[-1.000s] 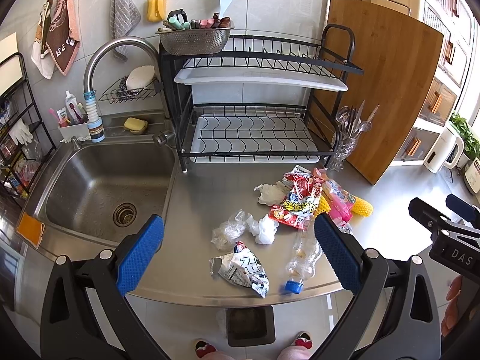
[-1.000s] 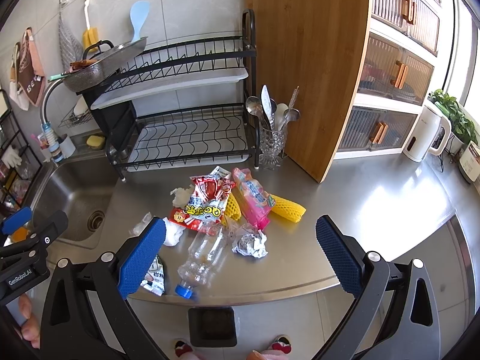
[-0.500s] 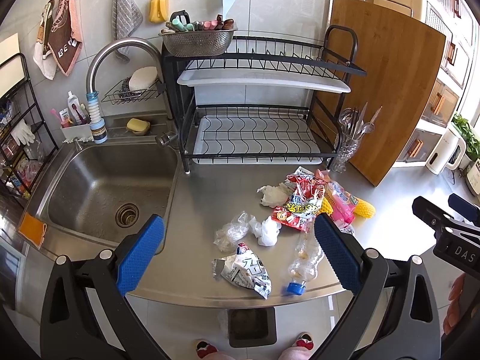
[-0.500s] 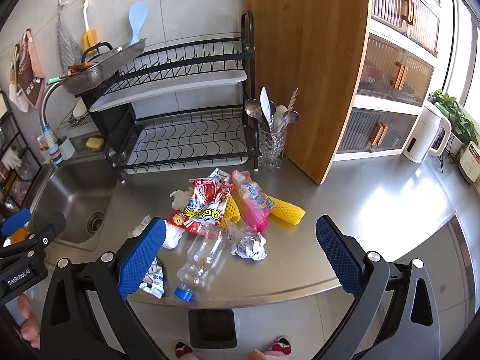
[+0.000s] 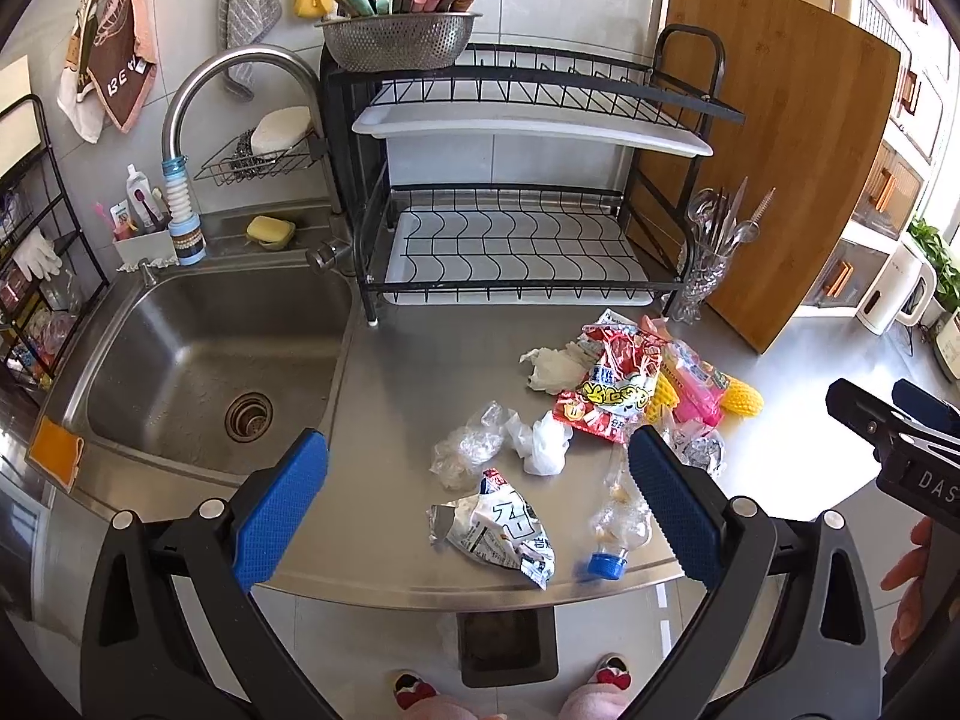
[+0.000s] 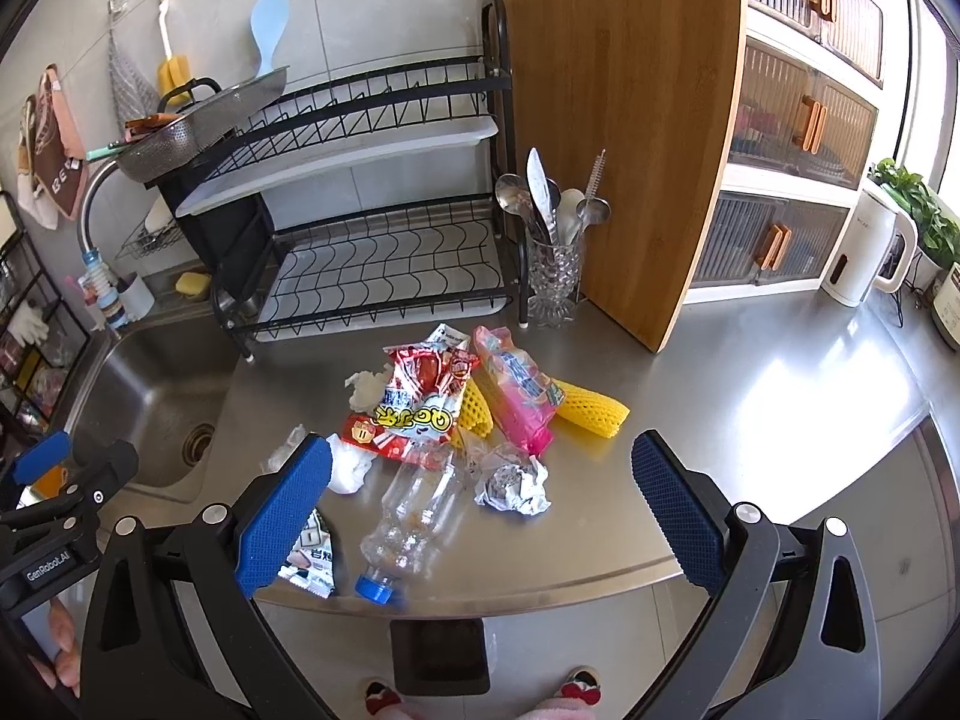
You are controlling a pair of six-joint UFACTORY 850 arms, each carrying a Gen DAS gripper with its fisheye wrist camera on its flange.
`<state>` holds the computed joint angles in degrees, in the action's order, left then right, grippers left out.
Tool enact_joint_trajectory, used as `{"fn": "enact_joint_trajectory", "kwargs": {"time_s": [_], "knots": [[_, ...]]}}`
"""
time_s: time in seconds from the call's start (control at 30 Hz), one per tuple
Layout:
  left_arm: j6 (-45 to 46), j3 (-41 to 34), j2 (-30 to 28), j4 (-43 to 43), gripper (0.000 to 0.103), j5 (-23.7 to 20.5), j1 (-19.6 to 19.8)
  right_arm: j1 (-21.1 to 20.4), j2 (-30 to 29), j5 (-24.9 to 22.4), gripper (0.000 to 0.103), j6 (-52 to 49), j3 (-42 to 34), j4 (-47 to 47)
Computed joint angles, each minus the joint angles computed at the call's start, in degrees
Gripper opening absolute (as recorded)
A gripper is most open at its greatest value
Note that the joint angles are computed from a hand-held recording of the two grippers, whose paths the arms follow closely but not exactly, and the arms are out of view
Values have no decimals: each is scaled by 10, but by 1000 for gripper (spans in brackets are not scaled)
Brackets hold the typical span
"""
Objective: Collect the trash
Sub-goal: 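Grasp the clear bottle with the right tool while the left tool grasps the white snack bag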
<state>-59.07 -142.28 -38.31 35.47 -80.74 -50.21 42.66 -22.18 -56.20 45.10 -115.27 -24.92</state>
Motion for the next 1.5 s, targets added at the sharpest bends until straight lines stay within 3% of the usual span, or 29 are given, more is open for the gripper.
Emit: {"fn": "enact_joint_trajectory", "kwargs": {"time_s": [0.2,0.3,0.43,0.5,0.63,0.9,1.4,1.5], "knots": [[-11,103,45,-42,94,54,16,-6,-12,2,100,-1,12,43],[-14,139,58,-60,93,72,22,-8,-21,2,93,-9,15,62],[-13,174,67,-86,88,91,31,-19,-34,15,92,-23,19,123],[-6,184,66,-106,85,97,35,-19,-47,6,92,-27,11,130],[11,201,59,-138,80,109,40,-27,-74,-14,75,-48,-4,170],[28,221,46,-189,73,123,48,-47,-100,-2,72,-81,-3,261],[53,253,26,-239,67,134,70,-49,-171,-54,70,-97,-54,297],[56,256,27,-235,66,138,71,-48,-179,-63,62,-103,-57,299]]}}
